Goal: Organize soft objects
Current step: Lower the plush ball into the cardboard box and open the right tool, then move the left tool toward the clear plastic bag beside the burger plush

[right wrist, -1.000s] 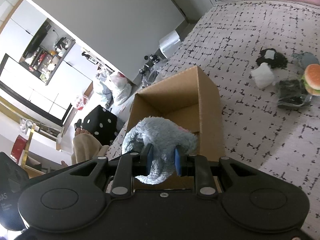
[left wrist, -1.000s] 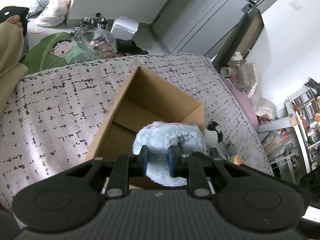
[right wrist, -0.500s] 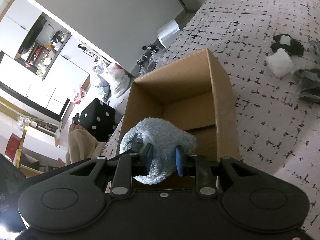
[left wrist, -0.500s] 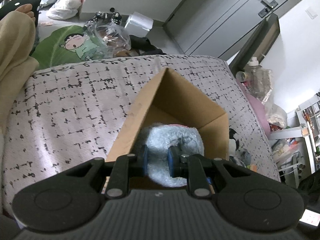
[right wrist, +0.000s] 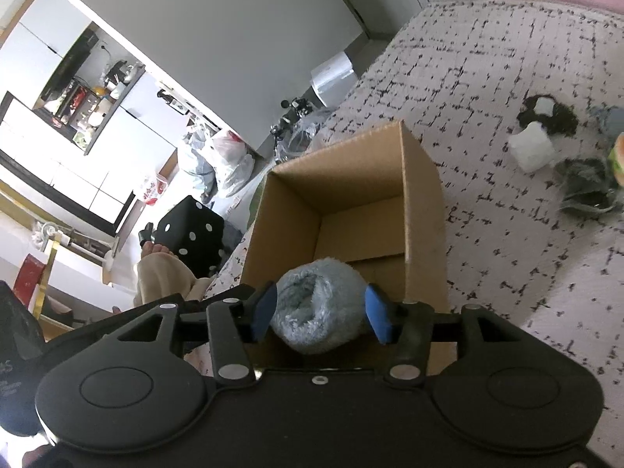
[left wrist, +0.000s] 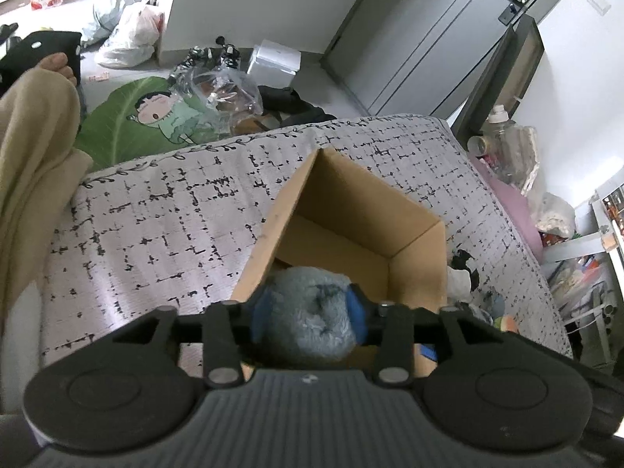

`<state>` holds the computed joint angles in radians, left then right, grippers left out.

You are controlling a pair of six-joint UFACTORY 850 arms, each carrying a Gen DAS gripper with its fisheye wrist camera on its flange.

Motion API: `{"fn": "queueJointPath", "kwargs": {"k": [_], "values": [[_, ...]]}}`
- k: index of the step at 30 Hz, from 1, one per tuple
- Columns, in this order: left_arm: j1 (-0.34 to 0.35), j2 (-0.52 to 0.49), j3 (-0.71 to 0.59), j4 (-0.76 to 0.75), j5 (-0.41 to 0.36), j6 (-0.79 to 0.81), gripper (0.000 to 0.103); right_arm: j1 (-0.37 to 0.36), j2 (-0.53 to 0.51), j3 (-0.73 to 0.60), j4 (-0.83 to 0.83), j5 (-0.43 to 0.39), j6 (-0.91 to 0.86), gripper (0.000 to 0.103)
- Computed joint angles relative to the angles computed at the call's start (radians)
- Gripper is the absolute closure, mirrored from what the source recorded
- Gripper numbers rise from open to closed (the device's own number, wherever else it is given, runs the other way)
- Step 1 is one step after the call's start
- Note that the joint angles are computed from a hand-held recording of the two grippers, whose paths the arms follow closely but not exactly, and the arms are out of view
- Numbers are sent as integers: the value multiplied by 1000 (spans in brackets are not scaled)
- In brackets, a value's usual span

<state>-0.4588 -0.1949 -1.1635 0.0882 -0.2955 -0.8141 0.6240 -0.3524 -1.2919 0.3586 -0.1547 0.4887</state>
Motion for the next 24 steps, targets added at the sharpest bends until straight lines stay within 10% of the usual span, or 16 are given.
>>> {"fn": "queueJointPath", "kwargs": {"k": [10,24], "values": [[-79,31,-27,305,-92,-288,29,-15,135,118,-490,24,442,35],[-184,29,-100,441,-213,-385,15,-35,312,269,-1201,-21,1079,4]]}}
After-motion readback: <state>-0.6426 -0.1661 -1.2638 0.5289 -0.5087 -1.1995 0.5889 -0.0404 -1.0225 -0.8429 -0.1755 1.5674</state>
